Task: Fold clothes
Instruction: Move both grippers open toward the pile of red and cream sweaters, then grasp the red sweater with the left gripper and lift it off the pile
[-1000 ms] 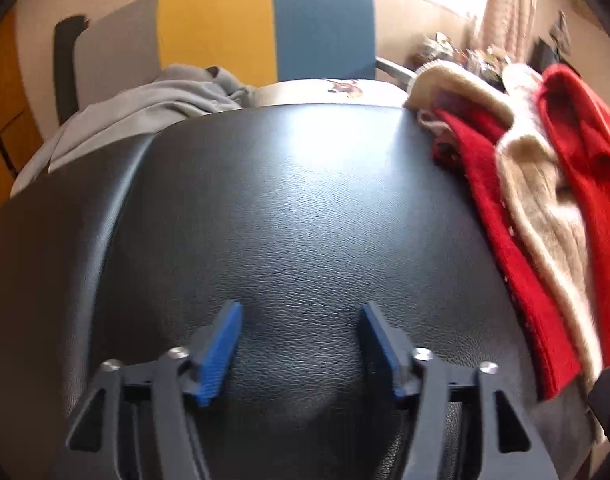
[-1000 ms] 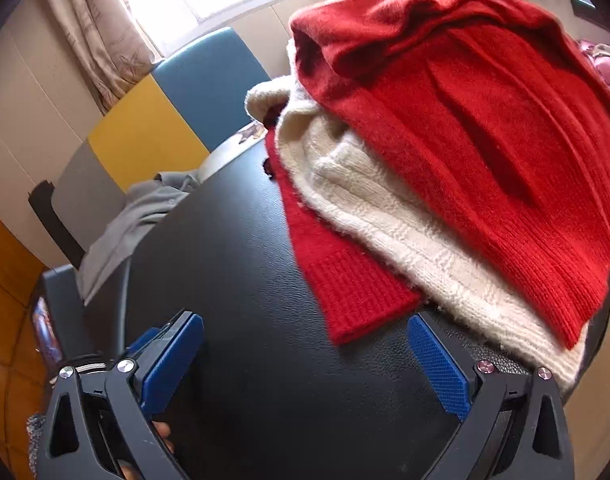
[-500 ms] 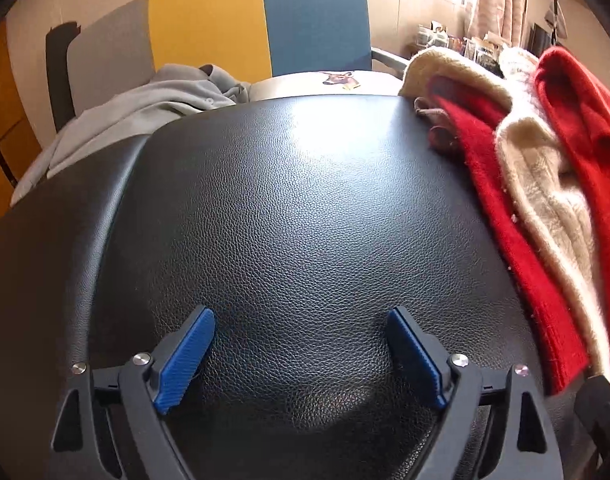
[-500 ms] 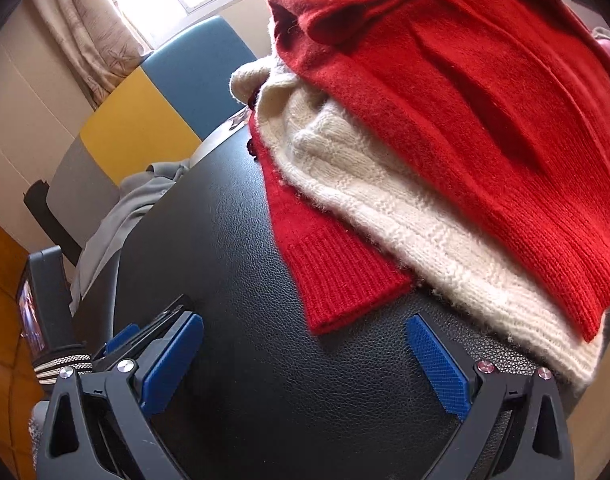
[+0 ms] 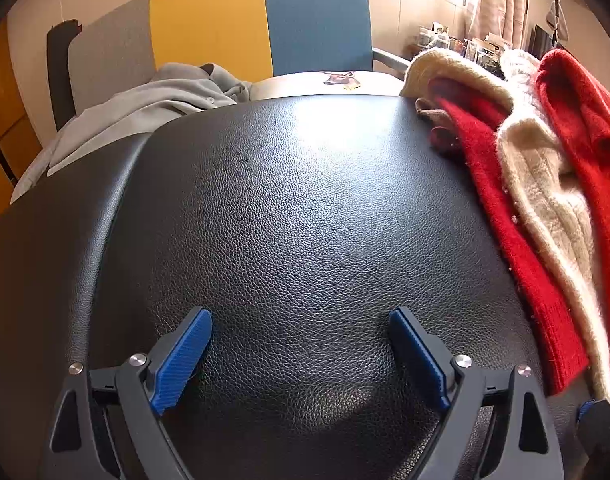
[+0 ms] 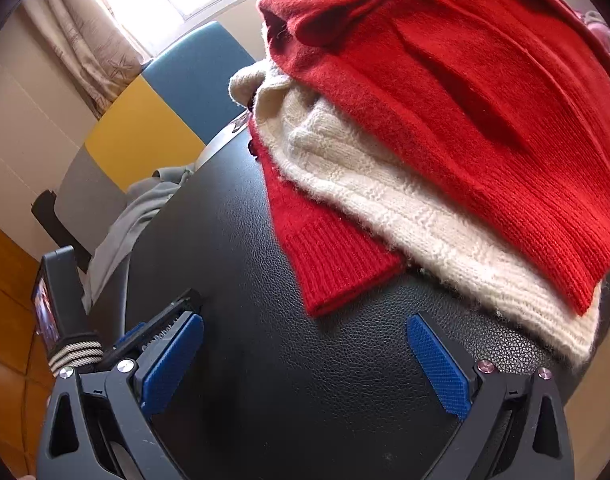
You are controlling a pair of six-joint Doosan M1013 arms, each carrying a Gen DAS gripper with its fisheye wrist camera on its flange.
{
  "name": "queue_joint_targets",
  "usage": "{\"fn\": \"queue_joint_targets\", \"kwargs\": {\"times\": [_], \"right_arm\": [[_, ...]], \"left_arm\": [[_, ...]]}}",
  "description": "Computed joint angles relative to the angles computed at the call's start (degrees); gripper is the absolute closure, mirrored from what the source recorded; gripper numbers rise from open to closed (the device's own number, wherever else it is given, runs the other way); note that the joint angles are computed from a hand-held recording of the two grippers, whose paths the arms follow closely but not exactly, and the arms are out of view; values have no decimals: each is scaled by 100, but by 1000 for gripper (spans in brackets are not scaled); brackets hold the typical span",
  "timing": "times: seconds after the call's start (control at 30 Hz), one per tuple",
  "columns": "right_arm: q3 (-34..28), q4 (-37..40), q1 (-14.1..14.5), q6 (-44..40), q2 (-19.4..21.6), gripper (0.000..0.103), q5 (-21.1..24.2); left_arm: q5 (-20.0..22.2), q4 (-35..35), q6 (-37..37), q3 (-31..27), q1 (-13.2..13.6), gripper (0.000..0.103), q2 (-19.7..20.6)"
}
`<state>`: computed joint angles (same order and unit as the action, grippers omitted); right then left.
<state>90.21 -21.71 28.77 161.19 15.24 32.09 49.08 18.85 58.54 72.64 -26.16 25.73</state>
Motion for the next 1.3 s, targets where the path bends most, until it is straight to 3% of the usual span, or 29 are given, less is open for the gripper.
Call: {"fn": "queue_joint_targets", "kwargs": {"times": [0.23,0.4,0.6,0.73,0.77,0.8,0.83,0.93,0.97,1.0,1.07,1.23,1.3], "right_arm": [[-28,137,-47,-262,21,0,-46],[-109,405,-88,-937,-15,0,162],[-99,-46,-182,-1232,-290,0,146],[-1,-586,-317,-939,-540,0,180],[11,-642,-381,-940,-593,0,208],[21,-694,-447,-945,-645,0,234],[24,-822,-510,-935,-695,0,285],[-199,-1763,-588,-1108,-661,0,940],[-291,-2048,-630,-1280,-625,0,1163],[-364,-2189,-705,-1492,-594,0,1273],[-505,-1951,-931,-2001,-539,0,1266],[-700,-627,-1504,-2707,-444,0,940],[-706,-56,-1648,-2944,-412,0,712]], "left_arm": [[7,-22,10,-10,1,10,5],[44,-2,21,-24,-5,9,10],[545,-890,952,-346,143,8,123],[629,-664,803,-368,86,2,157],[650,-684,821,-387,63,8,151],[543,-912,988,-372,80,30,103],[434,-1118,1162,-360,88,34,50],[-8,-2189,2275,-479,78,31,-100],[-39,-2904,2827,-603,121,29,-81],[31,-3494,3238,-783,147,18,-18],[219,-3951,3534,-1206,109,16,168],[590,-3251,3740,-2609,-238,16,868],[1185,-3331,3949,-3485,-289,16,1357]]}}
